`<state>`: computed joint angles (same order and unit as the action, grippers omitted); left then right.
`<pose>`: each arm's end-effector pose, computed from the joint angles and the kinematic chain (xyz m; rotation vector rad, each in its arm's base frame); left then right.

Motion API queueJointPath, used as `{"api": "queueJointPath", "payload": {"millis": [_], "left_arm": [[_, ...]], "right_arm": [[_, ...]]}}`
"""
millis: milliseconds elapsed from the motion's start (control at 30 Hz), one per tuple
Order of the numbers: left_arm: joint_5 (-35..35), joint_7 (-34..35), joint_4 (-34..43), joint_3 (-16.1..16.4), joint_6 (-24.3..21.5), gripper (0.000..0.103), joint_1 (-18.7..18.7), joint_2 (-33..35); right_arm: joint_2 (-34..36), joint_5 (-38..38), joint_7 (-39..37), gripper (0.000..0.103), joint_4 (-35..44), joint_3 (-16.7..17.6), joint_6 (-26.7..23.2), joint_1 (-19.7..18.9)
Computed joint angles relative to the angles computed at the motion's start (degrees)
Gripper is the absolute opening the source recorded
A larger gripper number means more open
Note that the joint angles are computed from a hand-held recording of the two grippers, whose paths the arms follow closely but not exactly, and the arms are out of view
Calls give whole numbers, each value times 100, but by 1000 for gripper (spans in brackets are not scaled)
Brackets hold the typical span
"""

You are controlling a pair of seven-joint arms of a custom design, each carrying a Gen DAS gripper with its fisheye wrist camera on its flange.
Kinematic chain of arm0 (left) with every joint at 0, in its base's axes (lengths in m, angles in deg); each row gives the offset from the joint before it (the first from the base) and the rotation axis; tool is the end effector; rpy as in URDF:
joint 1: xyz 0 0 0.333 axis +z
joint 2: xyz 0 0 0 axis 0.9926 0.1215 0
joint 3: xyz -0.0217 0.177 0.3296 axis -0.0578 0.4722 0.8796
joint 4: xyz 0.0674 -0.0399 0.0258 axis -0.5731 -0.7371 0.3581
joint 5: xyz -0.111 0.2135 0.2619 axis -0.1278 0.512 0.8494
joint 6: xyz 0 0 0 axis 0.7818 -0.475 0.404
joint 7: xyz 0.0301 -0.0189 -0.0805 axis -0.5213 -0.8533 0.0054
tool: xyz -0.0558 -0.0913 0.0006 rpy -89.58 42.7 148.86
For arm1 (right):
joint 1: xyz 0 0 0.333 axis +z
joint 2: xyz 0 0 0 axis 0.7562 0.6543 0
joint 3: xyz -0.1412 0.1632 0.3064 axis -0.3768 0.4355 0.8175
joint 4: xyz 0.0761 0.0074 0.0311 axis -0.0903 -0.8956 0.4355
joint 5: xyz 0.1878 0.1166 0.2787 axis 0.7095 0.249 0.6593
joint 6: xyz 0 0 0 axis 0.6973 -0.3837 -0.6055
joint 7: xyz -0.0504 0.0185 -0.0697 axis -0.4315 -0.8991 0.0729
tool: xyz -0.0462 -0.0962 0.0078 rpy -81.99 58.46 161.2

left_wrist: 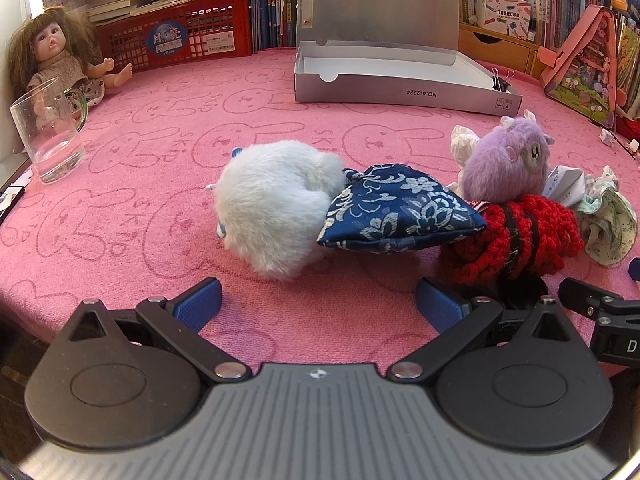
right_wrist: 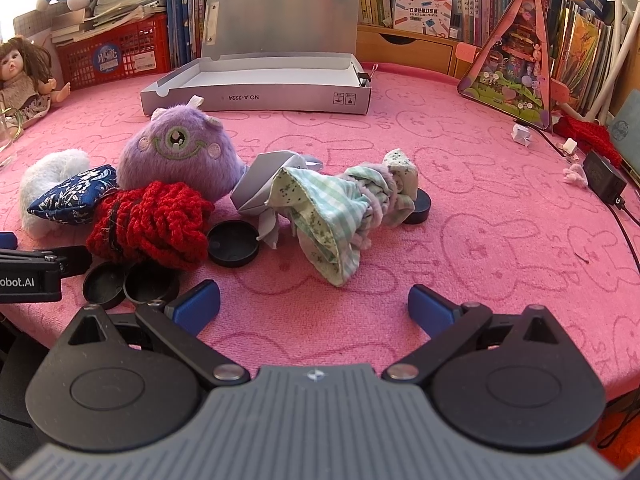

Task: Organize objects

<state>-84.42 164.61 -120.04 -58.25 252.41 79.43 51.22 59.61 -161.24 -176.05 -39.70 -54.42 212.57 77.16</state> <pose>0.6373 -0.1371 0.4369 -1.4933 2.0254 -0.8538 0.5867 0.2807 0.3861 -1.5149 2.0067 -0.9029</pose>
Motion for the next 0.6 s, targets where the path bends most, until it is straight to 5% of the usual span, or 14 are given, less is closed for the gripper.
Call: {"api": "queueJointPath", "payload": {"millis": [233,400,467,533,600], "left_arm": [[60,81,-55,-179,535,103,184,172],[165,119,-45,-432,470,103,459,169],[216,130,-134,-755,598,103,779,156],[440,135,-290,-1459,790,103,1468,160],[684,103,-423,-1720,921,103,1743,124]], "right_arm": [[20,-76,158,103,16,7,-49,8],[-21,47,131,103,22,8,-184,63],[-93,-256,412,103,-58,-36,-121,115],[-168,-637,746,103,-134,-27,-15,120],[-211,-979,1006,102,-183,41,150,57]]}}
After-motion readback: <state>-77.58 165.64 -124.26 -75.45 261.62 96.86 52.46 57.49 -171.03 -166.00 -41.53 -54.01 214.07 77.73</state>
